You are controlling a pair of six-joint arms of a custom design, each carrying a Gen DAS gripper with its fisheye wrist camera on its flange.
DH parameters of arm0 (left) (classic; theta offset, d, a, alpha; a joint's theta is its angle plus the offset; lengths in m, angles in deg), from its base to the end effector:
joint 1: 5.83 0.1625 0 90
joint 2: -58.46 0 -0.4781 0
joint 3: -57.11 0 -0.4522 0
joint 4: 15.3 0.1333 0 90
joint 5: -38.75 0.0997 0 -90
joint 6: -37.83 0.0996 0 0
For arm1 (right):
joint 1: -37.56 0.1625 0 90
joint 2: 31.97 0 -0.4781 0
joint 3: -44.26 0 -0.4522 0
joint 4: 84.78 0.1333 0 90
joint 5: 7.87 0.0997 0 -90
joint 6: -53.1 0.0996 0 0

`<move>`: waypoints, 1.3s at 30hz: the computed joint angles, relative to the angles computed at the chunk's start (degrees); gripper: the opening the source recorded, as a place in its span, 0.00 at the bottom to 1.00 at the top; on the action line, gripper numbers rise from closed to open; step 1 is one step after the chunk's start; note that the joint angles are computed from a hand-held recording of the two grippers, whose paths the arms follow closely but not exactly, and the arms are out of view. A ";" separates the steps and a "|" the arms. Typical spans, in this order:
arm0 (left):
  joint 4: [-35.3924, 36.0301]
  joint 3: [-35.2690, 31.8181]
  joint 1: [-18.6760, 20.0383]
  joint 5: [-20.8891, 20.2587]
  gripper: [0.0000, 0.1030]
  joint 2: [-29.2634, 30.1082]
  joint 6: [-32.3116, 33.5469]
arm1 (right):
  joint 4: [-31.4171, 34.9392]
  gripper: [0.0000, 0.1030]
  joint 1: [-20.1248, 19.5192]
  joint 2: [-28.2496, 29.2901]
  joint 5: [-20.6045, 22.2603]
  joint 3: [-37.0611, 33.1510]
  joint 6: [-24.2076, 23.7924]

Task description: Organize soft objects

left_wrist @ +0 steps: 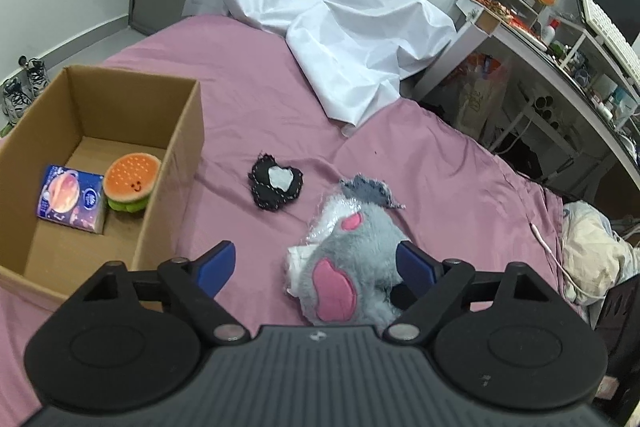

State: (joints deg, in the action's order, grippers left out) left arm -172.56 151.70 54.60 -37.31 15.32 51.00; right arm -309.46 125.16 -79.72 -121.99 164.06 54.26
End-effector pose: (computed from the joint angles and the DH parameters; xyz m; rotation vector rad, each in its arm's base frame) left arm -0.2348 -0.7325 0.0699 1.0134 2.7253 -0.4502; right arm 0.0679 -0.5907 0.1330 -0.3792 -2.3451 1.4276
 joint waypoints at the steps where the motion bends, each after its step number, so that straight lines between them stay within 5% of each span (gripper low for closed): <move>1: 0.23 0.07 0.07 -0.09 0.81 0.00 0.13 | -0.17 0.12 0.05 -0.03 -0.03 0.10 -0.09; 12: 3.27 0.74 0.85 -0.60 0.66 0.51 -0.95 | -0.25 0.10 0.63 -1.19 0.06 1.42 2.22; 18: 6.24 -1.07 1.65 -1.59 0.49 2.13 -3.23 | 1.96 0.11 1.00 -1.01 -1.45 0.72 2.02; 23: 8.30 -2.42 1.96 -4.33 0.26 3.04 -3.61 | 3.59 0.22 1.23 -0.60 -3.14 -0.52 2.57; 39: 8.74 -3.01 1.65 -5.55 0.21 1.17 -4.04 | 2.29 0.13 2.47 -0.81 -2.47 -1.35 2.34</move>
